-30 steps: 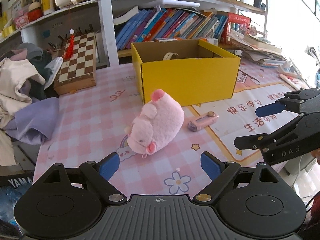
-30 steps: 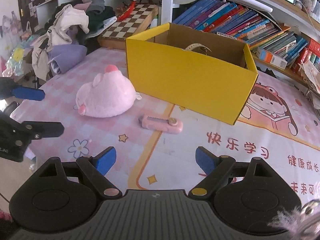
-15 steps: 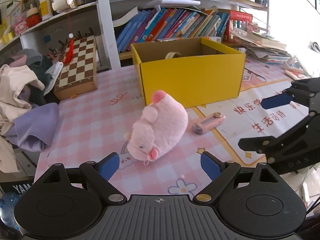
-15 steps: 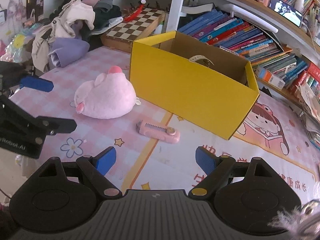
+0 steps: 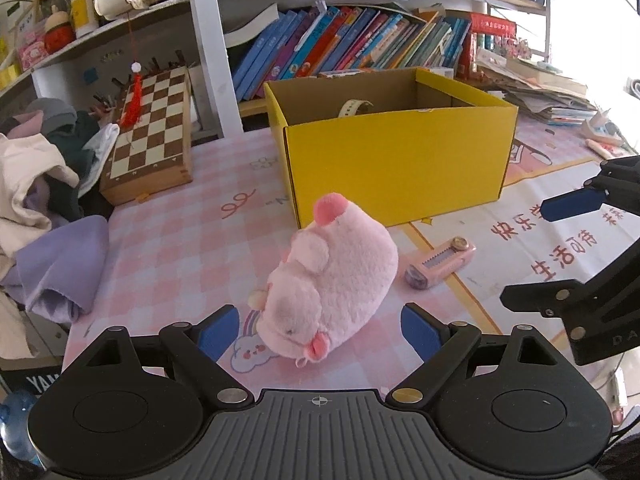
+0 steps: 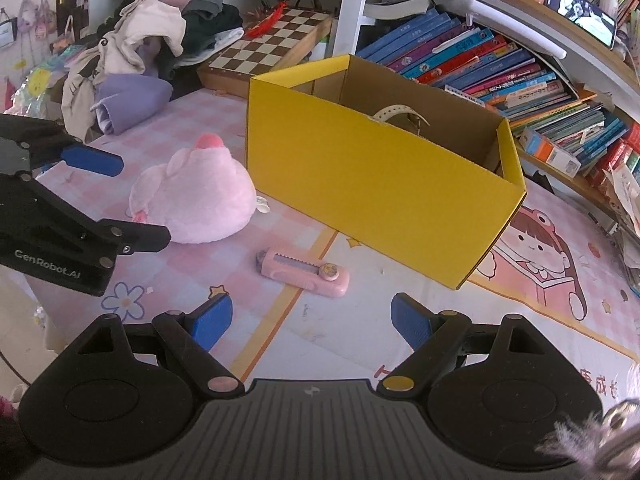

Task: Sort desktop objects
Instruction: 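Move the left tool to the pig plush while the right tool approaches the pink cutter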

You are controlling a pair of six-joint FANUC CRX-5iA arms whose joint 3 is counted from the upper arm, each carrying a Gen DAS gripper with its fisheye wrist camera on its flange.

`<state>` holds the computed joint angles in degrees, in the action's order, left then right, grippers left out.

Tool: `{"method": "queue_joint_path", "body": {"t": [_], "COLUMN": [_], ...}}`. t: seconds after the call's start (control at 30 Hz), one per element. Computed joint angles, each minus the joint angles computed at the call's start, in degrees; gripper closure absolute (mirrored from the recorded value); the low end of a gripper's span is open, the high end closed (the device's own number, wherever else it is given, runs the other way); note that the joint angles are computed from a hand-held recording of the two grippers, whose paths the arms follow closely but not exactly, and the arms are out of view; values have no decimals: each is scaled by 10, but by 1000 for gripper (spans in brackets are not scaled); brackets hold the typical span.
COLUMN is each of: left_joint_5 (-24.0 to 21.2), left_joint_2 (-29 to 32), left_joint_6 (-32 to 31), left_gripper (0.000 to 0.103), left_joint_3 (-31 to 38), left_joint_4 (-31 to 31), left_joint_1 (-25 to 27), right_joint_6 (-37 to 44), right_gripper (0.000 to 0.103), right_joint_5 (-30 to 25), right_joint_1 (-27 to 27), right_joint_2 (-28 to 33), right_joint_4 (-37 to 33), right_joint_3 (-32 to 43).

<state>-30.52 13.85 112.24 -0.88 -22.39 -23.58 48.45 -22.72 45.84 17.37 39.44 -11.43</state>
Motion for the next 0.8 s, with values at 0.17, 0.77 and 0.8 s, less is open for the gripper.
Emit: {"method": "queue_joint_path", "body": {"t": [0.17,0.77,0.8], "left_joint_5": [4,37,42], "left_joint_2": [11,0,-7], "left_joint_6": [-18,-25,-12], "left_gripper": [14,75,75], "left_joint_3": [3,-15,-20], "left_joint_4": [29,63,57], "left_joint_1": [8,26,26], "right_joint_6": [89,273,282], "right_gripper": [17,17,17], "right_joint_5": [-22,-89,-95], "right_joint_1": [1,-12,-13], "right_joint_2": [11,70,74], "right_joint_4": [-88,-254,-264], "right_joint_3": [35,162,171]}}
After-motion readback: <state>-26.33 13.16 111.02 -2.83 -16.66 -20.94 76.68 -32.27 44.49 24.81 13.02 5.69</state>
